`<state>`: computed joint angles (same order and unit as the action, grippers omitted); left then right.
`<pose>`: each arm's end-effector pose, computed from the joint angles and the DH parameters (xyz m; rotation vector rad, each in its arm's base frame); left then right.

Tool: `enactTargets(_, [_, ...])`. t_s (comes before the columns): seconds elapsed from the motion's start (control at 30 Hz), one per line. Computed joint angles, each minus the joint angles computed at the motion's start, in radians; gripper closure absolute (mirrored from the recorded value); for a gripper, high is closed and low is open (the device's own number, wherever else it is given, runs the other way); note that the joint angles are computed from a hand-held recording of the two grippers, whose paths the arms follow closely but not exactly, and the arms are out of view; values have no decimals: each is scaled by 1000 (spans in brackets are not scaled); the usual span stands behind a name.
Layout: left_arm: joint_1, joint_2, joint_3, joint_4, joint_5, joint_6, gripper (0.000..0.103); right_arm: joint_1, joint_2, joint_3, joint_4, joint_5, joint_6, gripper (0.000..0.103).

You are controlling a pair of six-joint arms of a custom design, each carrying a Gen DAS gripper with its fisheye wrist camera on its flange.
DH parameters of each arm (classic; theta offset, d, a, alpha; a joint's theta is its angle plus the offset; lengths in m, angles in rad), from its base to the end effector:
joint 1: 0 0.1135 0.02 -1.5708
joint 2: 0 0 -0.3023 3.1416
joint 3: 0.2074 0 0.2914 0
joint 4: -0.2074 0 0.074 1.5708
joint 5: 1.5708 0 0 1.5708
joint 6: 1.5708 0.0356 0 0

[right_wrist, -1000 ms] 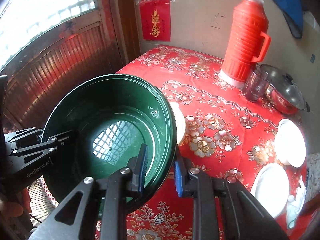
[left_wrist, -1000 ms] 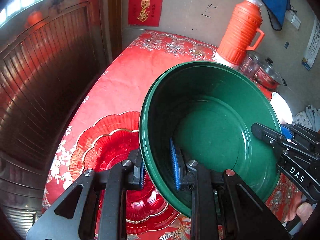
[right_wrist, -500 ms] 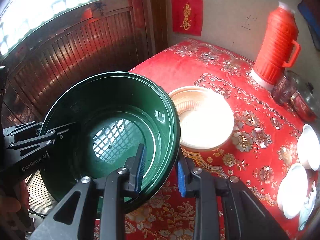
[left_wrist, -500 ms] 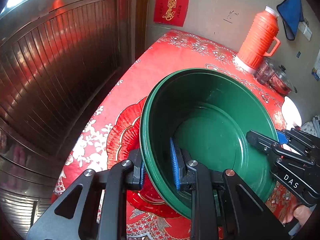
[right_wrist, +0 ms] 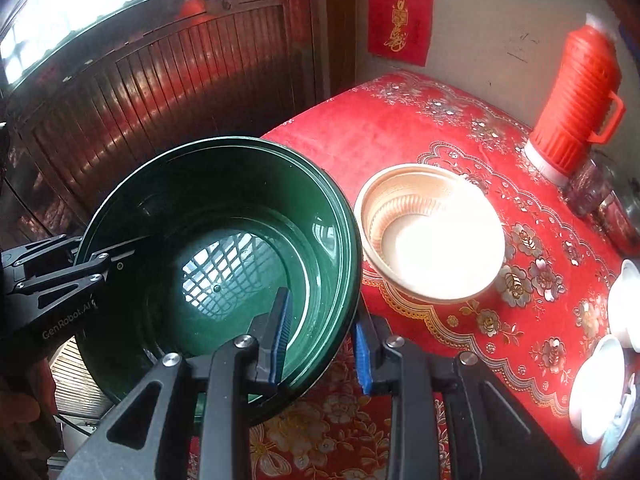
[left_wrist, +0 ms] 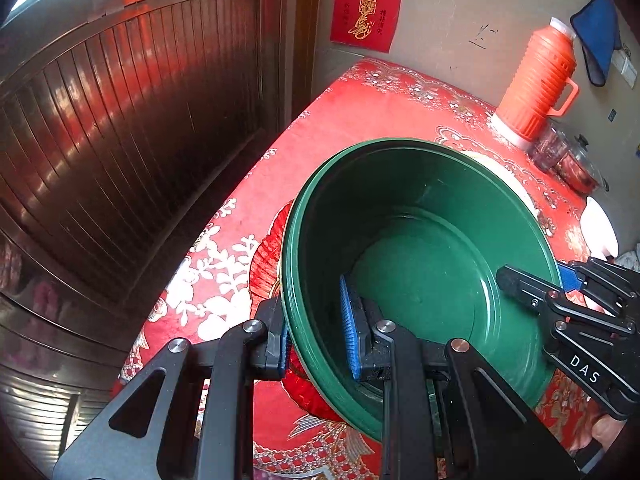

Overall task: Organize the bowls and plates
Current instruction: 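Lift the green bowl with the left tool and carry it to the red plates, then lower the green bowl onto the red plate stack and open the left tool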

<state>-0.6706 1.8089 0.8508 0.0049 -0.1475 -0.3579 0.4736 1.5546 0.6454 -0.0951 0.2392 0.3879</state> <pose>0.2913 -0.2244 0.1195 0.3343 2.5025 -0.2337 0.2672 0.1275 0.1360 -0.0199 2.5320 0.0312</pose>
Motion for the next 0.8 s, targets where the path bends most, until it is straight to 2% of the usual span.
enactTargets(0.8, [23, 118, 33, 50, -22, -6, 82, 4, 163, 72, 23, -11, 5, 73])
